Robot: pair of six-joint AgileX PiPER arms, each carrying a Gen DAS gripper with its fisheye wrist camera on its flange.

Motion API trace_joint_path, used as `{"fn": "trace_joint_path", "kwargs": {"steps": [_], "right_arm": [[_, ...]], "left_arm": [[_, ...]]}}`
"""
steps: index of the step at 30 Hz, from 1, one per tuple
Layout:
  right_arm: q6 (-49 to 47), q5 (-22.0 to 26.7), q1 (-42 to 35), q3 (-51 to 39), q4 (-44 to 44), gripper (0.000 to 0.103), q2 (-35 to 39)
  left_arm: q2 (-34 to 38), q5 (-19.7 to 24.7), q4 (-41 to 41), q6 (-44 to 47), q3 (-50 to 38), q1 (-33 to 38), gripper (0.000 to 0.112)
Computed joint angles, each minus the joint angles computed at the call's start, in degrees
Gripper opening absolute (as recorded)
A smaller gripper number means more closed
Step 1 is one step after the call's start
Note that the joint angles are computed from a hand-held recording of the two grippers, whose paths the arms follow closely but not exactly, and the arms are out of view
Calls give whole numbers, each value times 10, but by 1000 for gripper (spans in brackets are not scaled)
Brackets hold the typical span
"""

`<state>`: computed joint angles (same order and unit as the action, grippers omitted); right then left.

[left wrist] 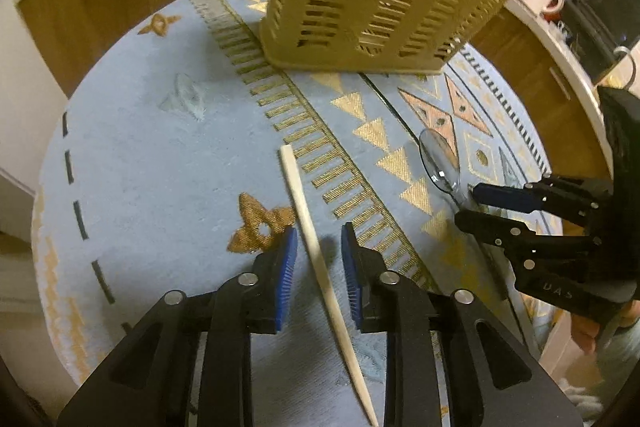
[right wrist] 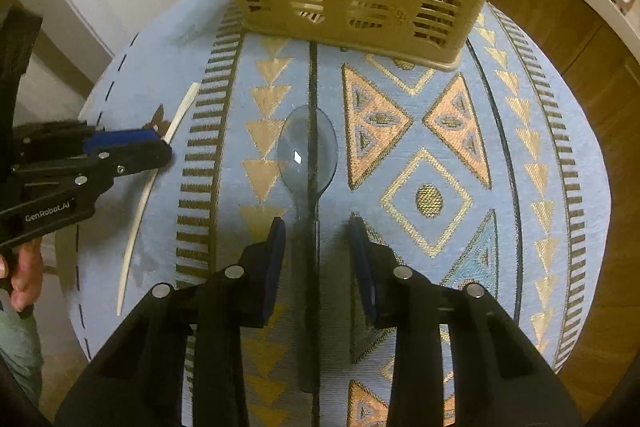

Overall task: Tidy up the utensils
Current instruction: 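Grasp the wooden chopstick with the left gripper while the right gripper grasps a clear spoon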

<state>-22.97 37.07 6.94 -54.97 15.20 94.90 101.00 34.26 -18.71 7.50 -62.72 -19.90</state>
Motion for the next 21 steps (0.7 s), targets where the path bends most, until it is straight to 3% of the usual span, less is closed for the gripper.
{"fn": "trace_joint_path", "kwargs": {"steps": [6,10,16,18,20,21], "right_arm": [[82,-6,44,-11,-87,23,12],[108,-2,66,1,-114,11,0],[99,-3,67,10,-110,10,-9],[79,-1,53,19,-97,10,-20],[63,1,40,21,-82,10,-23],[47,6,29,25,-72,10,-31]], "left_arm": [[26,52,126,-110,-55,-47,27],[40,77,186,-156,-78,-73,27],[51,98,251,-201,-91,-105,26],[53,99,269,-217,-93,-114,21],[53,97,296,-247,-90,-121,8],[52,93,299,-252,-87,-121,8]]}}
